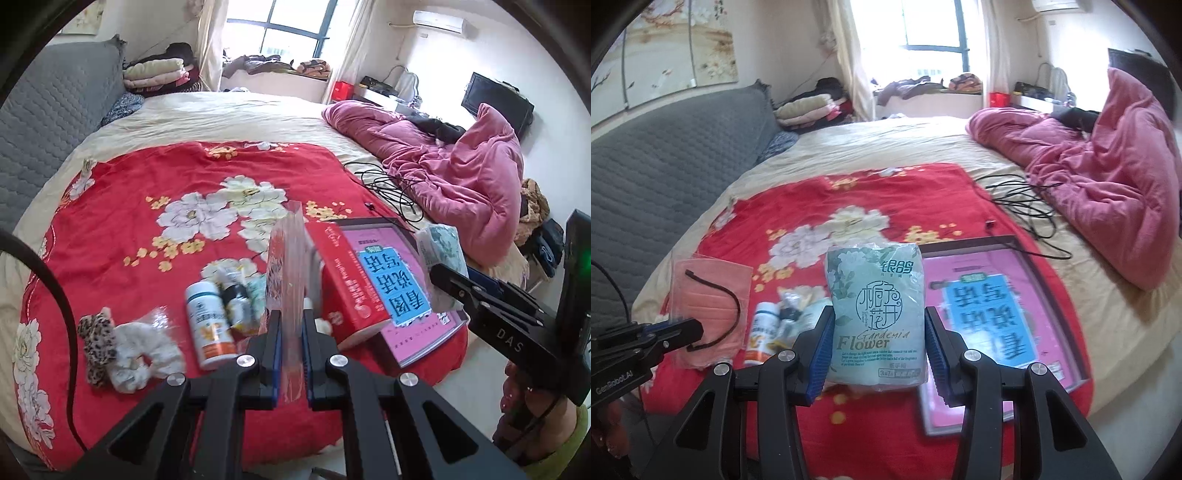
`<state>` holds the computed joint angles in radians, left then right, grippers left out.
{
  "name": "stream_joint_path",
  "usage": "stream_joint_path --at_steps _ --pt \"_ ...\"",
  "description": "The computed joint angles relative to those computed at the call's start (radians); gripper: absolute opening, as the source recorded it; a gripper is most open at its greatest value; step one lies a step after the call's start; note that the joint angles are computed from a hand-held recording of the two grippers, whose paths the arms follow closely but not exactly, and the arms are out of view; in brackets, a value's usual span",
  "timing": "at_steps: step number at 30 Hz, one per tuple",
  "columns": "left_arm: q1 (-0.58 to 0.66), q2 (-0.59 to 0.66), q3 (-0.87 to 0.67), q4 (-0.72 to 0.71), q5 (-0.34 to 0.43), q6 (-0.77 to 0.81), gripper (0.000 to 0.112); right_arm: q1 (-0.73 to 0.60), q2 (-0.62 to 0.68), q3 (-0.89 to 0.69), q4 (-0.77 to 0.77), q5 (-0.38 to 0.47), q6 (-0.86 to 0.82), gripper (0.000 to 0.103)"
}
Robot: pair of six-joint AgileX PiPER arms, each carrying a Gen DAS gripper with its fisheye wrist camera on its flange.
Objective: Organize soft objects
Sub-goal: 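Carry the mask bag with the left tool while the right tool carries the tissue pack to the pink tray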
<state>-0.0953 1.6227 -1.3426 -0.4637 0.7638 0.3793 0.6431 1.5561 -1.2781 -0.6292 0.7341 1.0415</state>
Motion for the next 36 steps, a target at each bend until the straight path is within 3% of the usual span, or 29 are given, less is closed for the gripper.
stream_joint_path --at_steps 18,36 --pt "-0.308 0.107 -0.126 0.285 -0.035 -0.318 0.009 -0.216 -0.187 0.225 0.077 -0.083 -0.11 0.048" --pt "-0.481 0.385 -0.438 0.339 0.059 -0.376 0.009 -0.468 -0.13 0.312 0.239 -0.21 -0.348 0.048"
